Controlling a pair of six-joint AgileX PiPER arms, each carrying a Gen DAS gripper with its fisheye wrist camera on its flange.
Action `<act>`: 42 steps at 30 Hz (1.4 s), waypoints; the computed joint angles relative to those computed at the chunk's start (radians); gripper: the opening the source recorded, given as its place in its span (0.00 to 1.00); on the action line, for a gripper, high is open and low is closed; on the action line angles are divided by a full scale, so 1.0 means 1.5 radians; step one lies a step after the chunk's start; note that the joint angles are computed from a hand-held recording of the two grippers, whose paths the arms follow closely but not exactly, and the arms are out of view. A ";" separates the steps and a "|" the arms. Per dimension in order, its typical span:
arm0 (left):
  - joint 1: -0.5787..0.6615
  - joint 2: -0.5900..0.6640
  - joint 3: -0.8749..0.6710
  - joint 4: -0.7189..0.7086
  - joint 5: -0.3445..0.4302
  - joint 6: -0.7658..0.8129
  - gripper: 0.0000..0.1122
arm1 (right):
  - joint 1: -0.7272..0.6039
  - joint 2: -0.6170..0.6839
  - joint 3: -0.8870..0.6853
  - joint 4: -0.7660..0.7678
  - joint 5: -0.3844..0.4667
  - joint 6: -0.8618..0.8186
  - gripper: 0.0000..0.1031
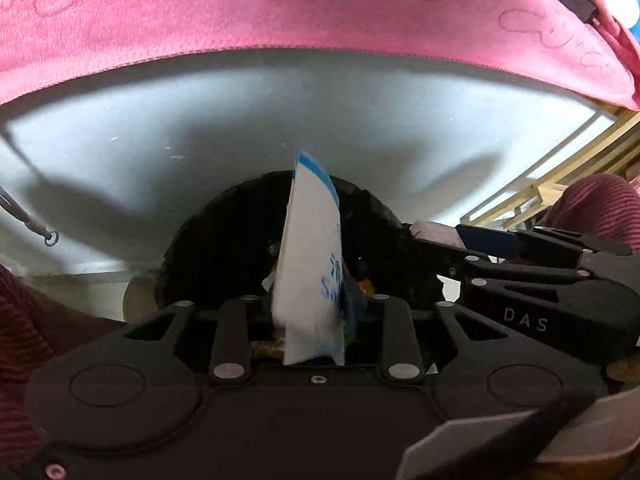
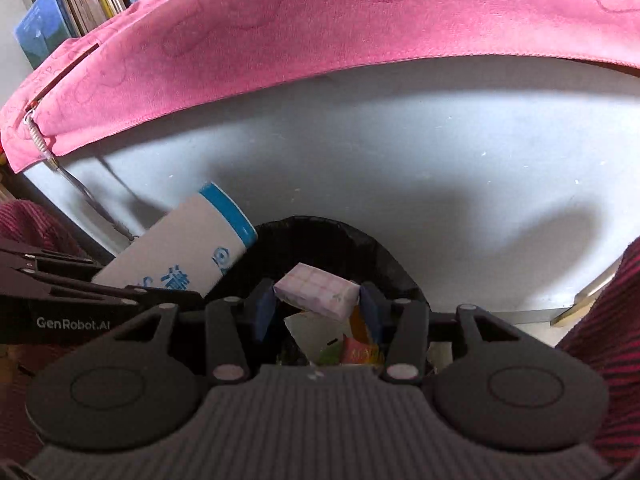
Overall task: Collect trash
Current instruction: 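Open both tools to drop the packet and scrap into the bin, then move both tools back up over the remaining trash on the towel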
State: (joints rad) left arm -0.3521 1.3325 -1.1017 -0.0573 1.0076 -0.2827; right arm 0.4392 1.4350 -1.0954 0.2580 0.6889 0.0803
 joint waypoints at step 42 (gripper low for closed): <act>0.043 0.069 -0.343 0.030 -0.015 0.031 0.76 | -0.177 -0.011 -0.209 0.076 -0.031 -0.126 0.82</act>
